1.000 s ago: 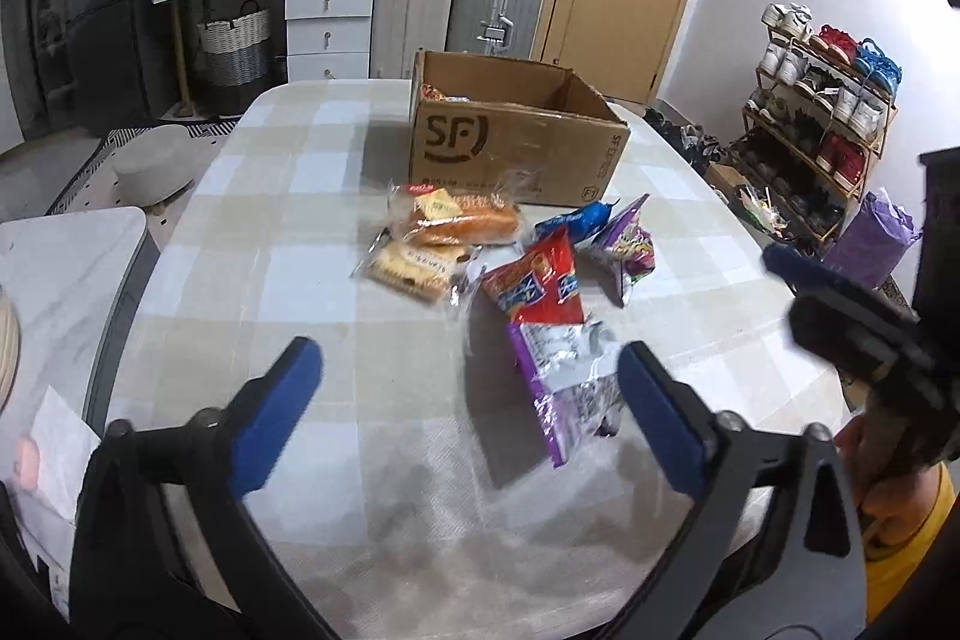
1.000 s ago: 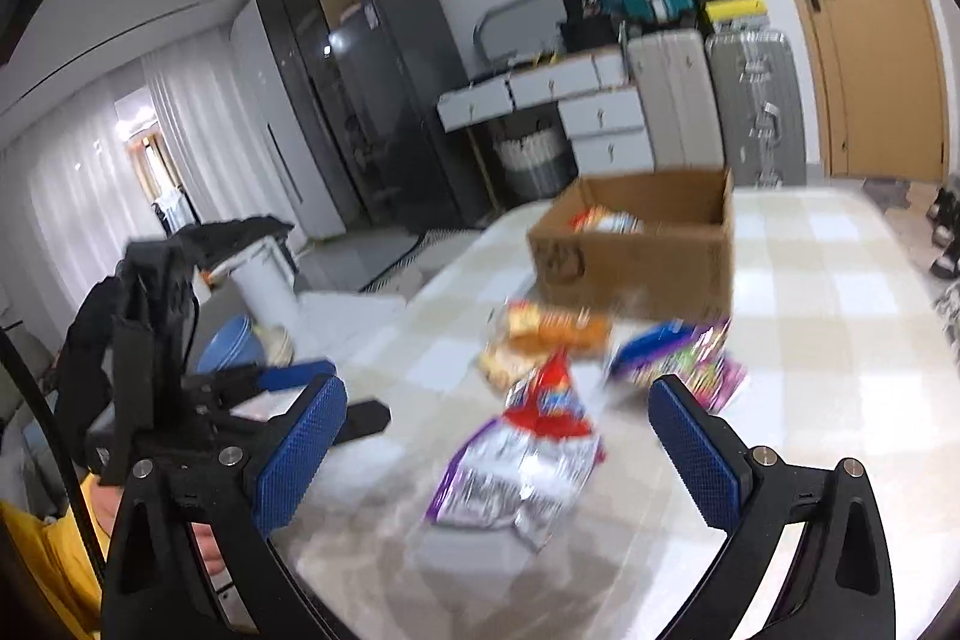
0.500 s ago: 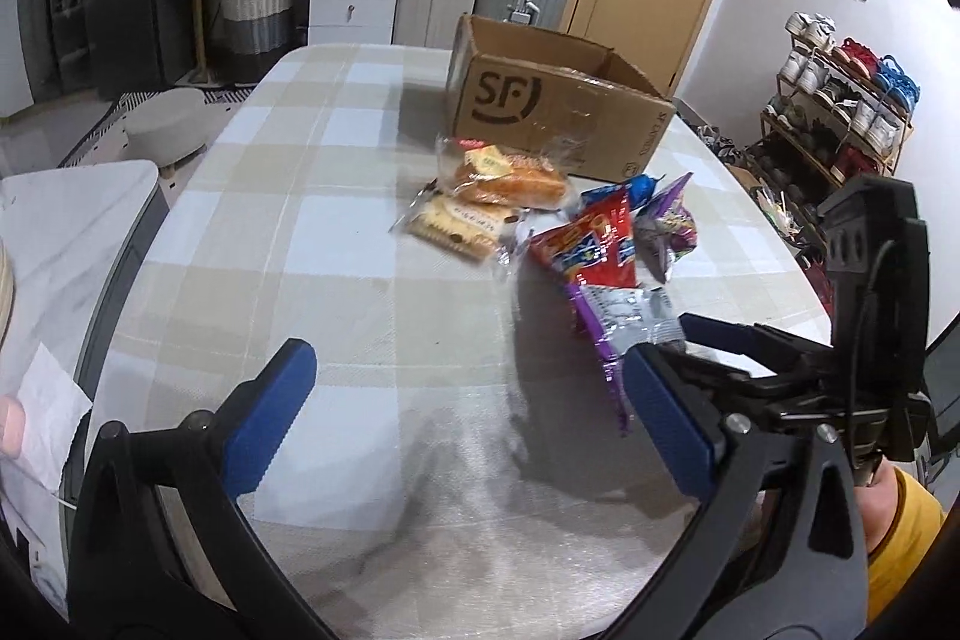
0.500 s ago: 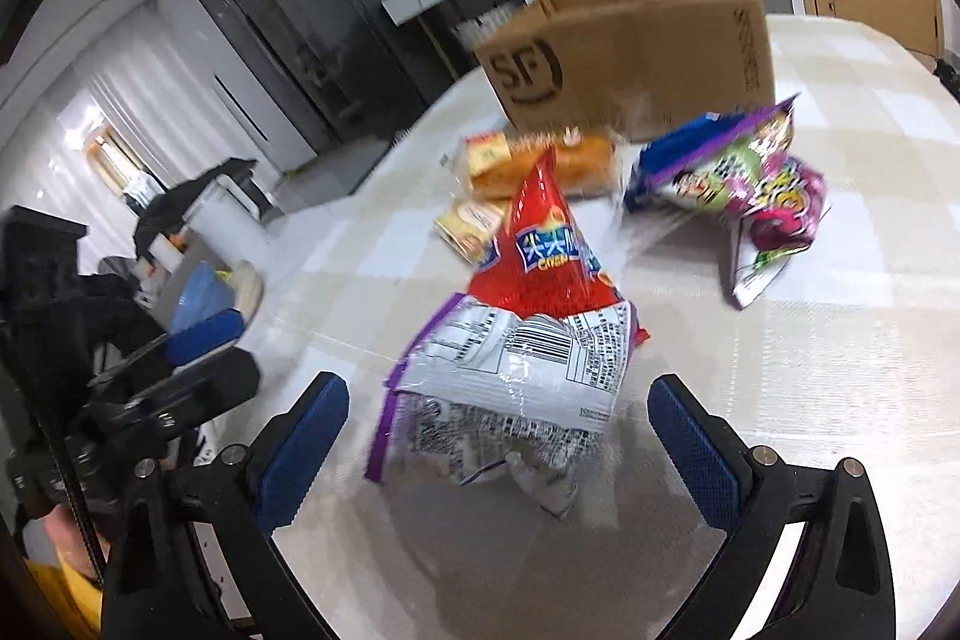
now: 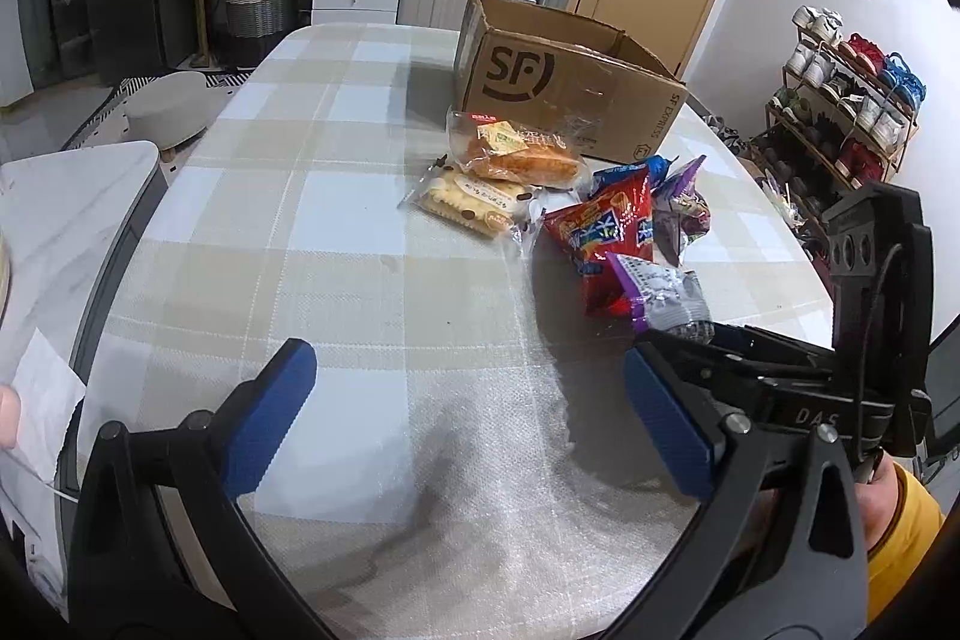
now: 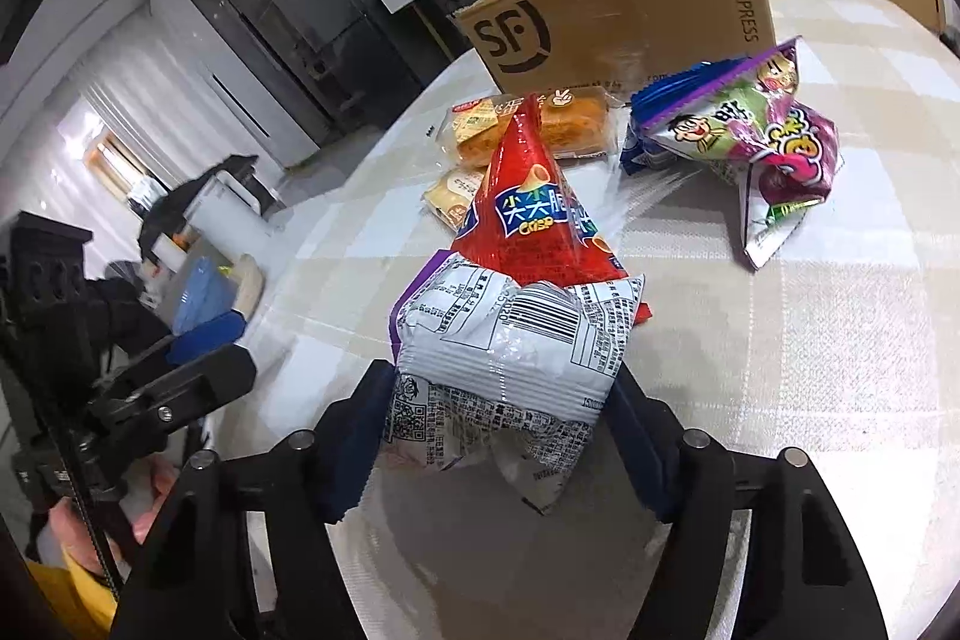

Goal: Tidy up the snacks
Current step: 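Grasp the white-purple bag with the right gripper while the left gripper grasps the red chip bag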

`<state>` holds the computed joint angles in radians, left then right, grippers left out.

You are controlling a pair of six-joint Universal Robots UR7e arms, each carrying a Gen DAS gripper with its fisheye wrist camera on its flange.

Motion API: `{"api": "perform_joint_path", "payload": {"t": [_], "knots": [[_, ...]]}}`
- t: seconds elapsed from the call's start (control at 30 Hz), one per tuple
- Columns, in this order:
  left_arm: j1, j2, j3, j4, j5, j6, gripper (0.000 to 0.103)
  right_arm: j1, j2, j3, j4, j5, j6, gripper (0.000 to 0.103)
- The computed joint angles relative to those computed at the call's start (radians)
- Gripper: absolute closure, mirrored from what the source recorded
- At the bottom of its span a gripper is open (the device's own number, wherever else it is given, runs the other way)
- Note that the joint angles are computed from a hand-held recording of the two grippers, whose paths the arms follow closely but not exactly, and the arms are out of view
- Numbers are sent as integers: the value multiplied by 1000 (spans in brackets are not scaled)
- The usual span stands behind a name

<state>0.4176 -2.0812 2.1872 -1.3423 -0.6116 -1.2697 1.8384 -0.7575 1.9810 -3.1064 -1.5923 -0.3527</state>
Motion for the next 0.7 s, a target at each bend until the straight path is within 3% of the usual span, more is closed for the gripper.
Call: {"api": "perform_joint_path", "payload": {"t": [0.3,0.5,0.7], "knots": [[12,35,-8,-27,-10,30,1,-42,-88,80,-42,94,-20,35],[84,114,-14,-203,-34,194,1,-82,-138,108,-72,136,-19,35],[166,282,-47,-457,-61,410,1,-121,-176,112,-86,140,-23,35]]}}
